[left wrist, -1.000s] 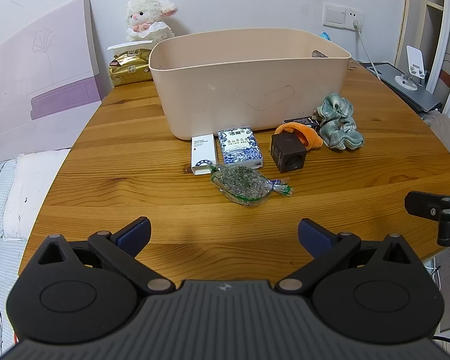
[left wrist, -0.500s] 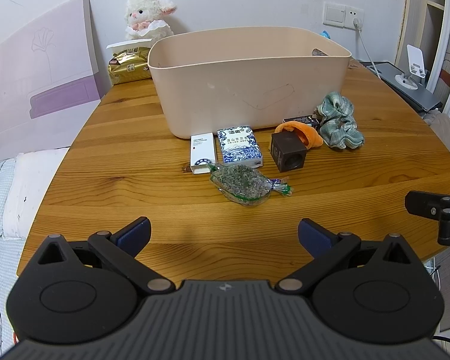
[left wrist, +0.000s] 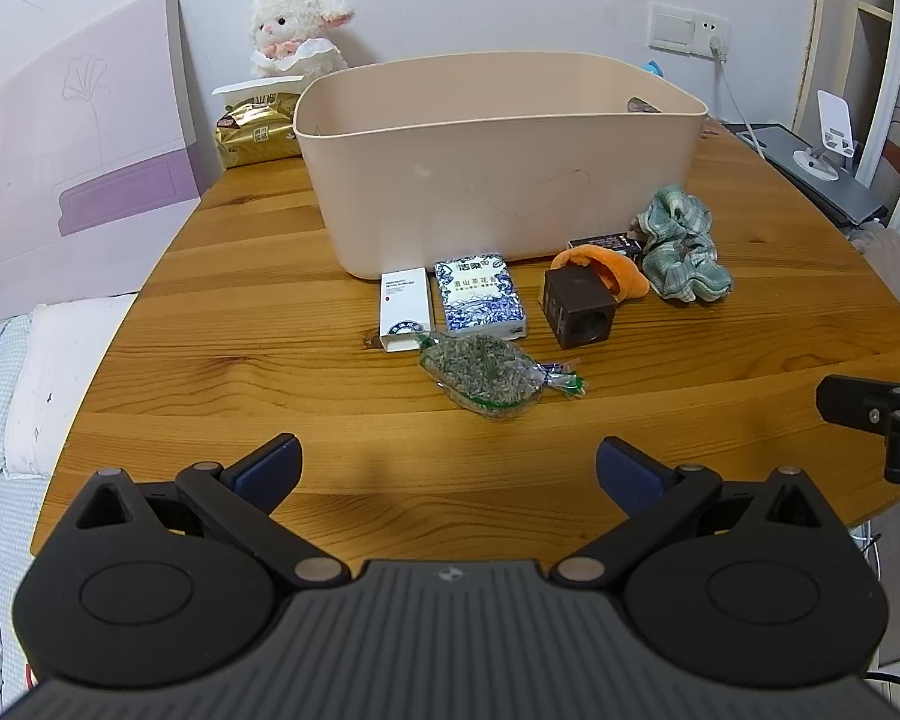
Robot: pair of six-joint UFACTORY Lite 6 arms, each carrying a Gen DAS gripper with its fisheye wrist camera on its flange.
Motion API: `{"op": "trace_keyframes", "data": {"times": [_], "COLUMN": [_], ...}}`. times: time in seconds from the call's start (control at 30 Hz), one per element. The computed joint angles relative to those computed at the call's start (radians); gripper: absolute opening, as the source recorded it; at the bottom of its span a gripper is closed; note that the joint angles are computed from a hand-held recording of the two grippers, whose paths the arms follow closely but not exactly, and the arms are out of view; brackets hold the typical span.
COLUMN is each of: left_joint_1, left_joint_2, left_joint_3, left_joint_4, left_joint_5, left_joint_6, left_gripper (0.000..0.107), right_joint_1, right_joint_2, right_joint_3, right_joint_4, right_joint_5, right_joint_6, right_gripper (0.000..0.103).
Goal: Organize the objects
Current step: 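Move both tools toward the items in front of the beige basket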
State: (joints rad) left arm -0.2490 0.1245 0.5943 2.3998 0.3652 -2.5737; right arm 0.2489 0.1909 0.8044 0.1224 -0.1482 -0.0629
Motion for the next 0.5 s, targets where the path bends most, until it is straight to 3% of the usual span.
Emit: {"op": "trace_keyframes", "data": {"times": [0.5], "left_joint_1": [0.023], "left_joint_2": [0.075], "left_joint_3": [0.099], "left_joint_4": [-0.066], "left_joint_5": [-0.042], "left_joint_6": [0.055], "left_gripper": [0.103], "right_joint_1": [-0.058], "right_joint_2": [0.098], "right_joint_3": [0.119], "right_joint_4": [-0.451], "right_joint_5": [0.013], "right_joint_6": [0.398], "right_gripper": [0.103]}}
